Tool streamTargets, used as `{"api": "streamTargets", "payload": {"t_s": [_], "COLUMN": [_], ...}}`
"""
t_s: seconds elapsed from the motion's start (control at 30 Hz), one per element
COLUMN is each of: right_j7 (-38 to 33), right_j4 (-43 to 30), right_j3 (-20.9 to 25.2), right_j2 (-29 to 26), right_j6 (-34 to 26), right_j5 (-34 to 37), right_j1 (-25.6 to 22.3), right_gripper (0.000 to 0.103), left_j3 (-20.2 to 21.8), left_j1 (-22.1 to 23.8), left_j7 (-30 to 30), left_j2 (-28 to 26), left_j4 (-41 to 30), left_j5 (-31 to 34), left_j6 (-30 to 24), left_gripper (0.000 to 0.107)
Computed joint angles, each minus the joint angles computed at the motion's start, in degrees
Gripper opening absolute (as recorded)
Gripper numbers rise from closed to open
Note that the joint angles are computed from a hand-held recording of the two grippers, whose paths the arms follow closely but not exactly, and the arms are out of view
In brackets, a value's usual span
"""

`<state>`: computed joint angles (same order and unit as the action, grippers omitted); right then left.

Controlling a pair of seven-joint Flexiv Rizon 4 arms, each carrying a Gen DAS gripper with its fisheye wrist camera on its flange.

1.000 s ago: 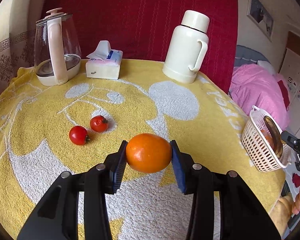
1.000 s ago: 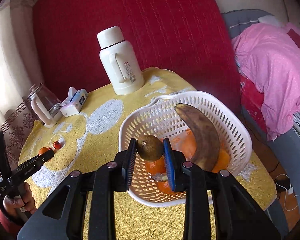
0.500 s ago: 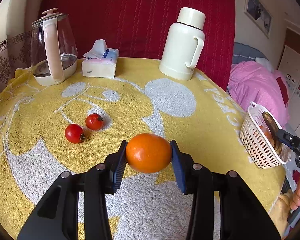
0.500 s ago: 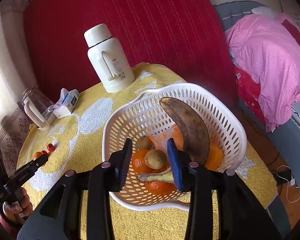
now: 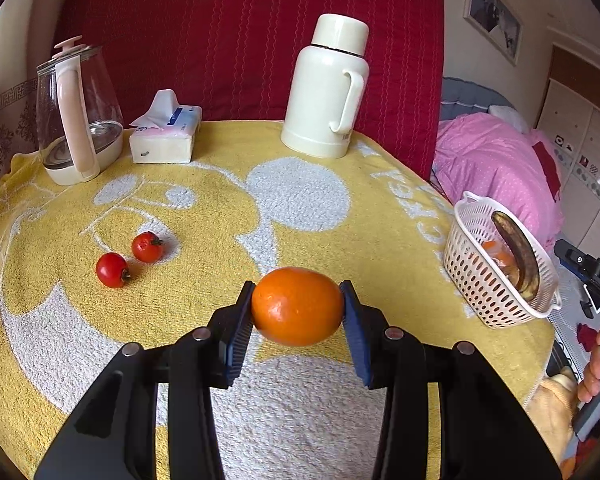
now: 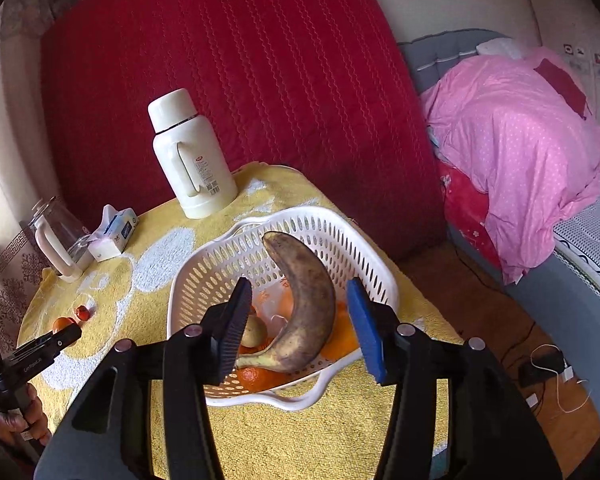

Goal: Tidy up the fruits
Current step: 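Lower the orange into the white basket and open the left gripper while right releases the kiwi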

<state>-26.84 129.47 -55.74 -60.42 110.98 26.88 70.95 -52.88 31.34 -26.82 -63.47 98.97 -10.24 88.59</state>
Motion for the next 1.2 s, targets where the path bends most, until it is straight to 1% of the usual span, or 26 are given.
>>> {"api": "streamTargets", "payload": {"t_s": [0.07,0.23,0.37,0.47,0.6,0.73,0.83,1.07,1.2], "right_j7": [0.0,-1.3,-2.8,-3.8,-4.7,-5.7,-6.6,-9.5,-11.5], "right_j4": [0.5,0.8,0.7,0.3,0.0,-0.1,-0.2,-1.2,-2.3], "right_j3": [0.6,2.2,2.8,2.5,2.2,4.7,5.7,8.4,9.7], "right_j2": [0.0,0.0,-0.4,-1.1,-2.2,-1.0,-0.7,0.9,1.5], "right_j6": [1.3,4.1,5.7,6.1,6.4,9.0,9.7,11.1,11.2], "right_j5": [0.6,2.8,4.4,5.9,7.3,8.4,10.5,12.7,13.5], "right_j1": [-0.6,-1.9,-2.5,-2.6,-2.5,-4.6,-5.1,-6.9,-7.8], "right_gripper": [0.052,0.052,0.052,0.057,0.057,0.058,0.063,0.063,0.063], "left_j3": [-0.2,-0.9,-1.5,-1.7,-2.1,-2.0,-2.4,-2.3,-1.3], "left_j1": [-0.1,-1.1,-2.0,-3.2,-5.2,-7.3,-8.2,-10.8,-12.1], "left_j7": [-0.2,0.0,-0.3,-0.1,0.9,1.6,2.4,4.6,5.2], "left_j2": [0.6,1.8,2.8,3.6,3.7,3.8,3.2,2.0,2.2], "left_j4": [0.9,3.0,3.5,3.7,3.8,3.1,2.8,1.1,0.5], "left_j5": [0.1,2.0,2.0,1.3,1.6,1.7,1.6,0.6,-0.3], "left_j6": [-0.2,1.2,-0.9,-1.7,-0.8,-1.2,-1.4,-2.7,-3.1], "left_gripper": [0.043,0.043,0.043,0.043,0.043,0.043,0.043,0.043,0.043]}}
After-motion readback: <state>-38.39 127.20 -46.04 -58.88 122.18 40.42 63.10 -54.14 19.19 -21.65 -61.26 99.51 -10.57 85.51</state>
